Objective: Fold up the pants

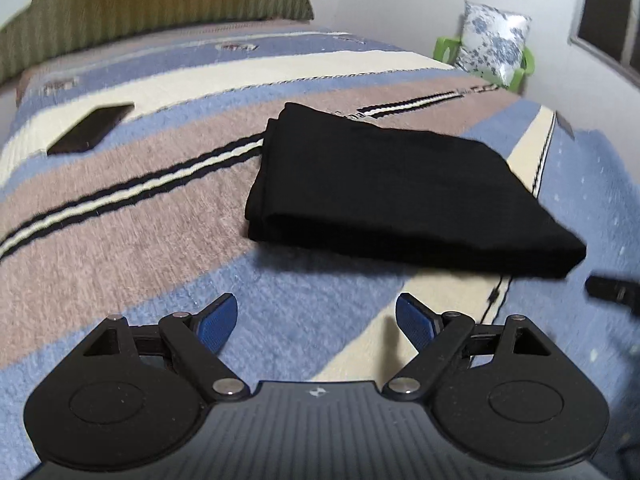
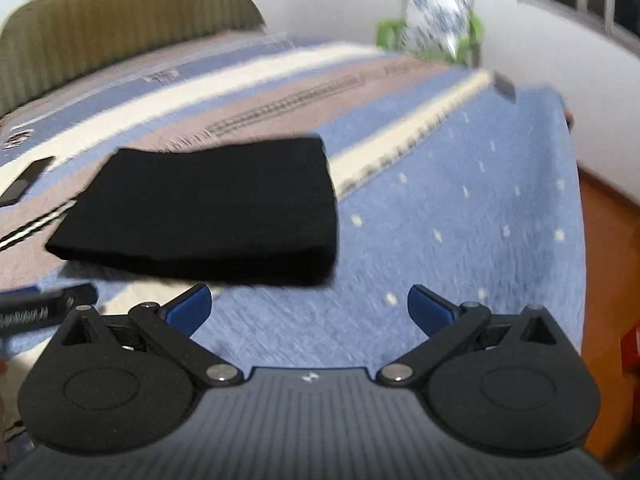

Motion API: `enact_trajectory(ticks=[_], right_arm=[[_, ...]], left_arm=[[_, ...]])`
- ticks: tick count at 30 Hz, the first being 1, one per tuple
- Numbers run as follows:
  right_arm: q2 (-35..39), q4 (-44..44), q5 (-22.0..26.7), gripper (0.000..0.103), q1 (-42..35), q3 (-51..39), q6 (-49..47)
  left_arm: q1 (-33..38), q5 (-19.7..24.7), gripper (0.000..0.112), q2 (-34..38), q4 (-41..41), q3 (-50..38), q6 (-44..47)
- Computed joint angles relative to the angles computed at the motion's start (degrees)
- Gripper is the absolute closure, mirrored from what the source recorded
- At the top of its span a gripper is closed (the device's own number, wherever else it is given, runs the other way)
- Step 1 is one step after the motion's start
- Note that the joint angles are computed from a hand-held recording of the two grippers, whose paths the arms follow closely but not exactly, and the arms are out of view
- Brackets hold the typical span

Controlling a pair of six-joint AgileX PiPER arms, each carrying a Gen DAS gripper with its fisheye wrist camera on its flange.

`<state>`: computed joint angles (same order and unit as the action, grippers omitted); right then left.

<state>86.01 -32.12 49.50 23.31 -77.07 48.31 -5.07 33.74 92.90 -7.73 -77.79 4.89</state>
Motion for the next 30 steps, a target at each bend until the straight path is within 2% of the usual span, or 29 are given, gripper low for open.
enact_trajectory(ticks=[2, 5, 8, 12, 17, 19, 25, 30], right_arm=[[0.02, -1.47, 0.98, 0.000, 0.05, 0.10, 2.51], [-1.66, 2.63, -3.37, 0.000, -1.67, 2.15, -1.11], [-0.77, 2.63, -2.42, 0.000, -1.51, 1.27, -1.56], [-1.07, 3.15, -3.87, 0.000, -1.67, 1.89, -2.46], [-2.13, 4.71, -5.20, 0.000, -2.43, 3.00, -2.50], [-2.35, 5.29, -5.55, 0.000, -2.61, 3.24, -2.83], [-2.79, 6.97, -6.86, 0.000, -3.12, 3.75, -4.43], [-3.12, 6.50, -7.45, 0.000, -2.87, 4.13, -4.16]], left_arm=[[-1.48, -0.35, 0.022, -0.84, 4.43, 1.23, -2.18], [-3.56, -1.04, 0.022, -2.34, 10.54, 3.33, -5.90], [-5.22, -0.73, 0.022, -3.75, 15.68, 4.85, -9.47], [-6.95, 0.93, 0.021, -5.35, 20.35, 6.02, -13.72], [-7.80, 2.55, 0.020, -6.76, 22.29, 6.95, -16.48], [-8.04, 2.99, 0.015, -6.96, 22.40, 7.06, -16.83], [-9.53, 2.28, 0.013, -7.27, 26.56, 8.54, -20.56], [-9.43, 1.40, 0.011, -7.43, 26.66, 9.30, -21.03]])
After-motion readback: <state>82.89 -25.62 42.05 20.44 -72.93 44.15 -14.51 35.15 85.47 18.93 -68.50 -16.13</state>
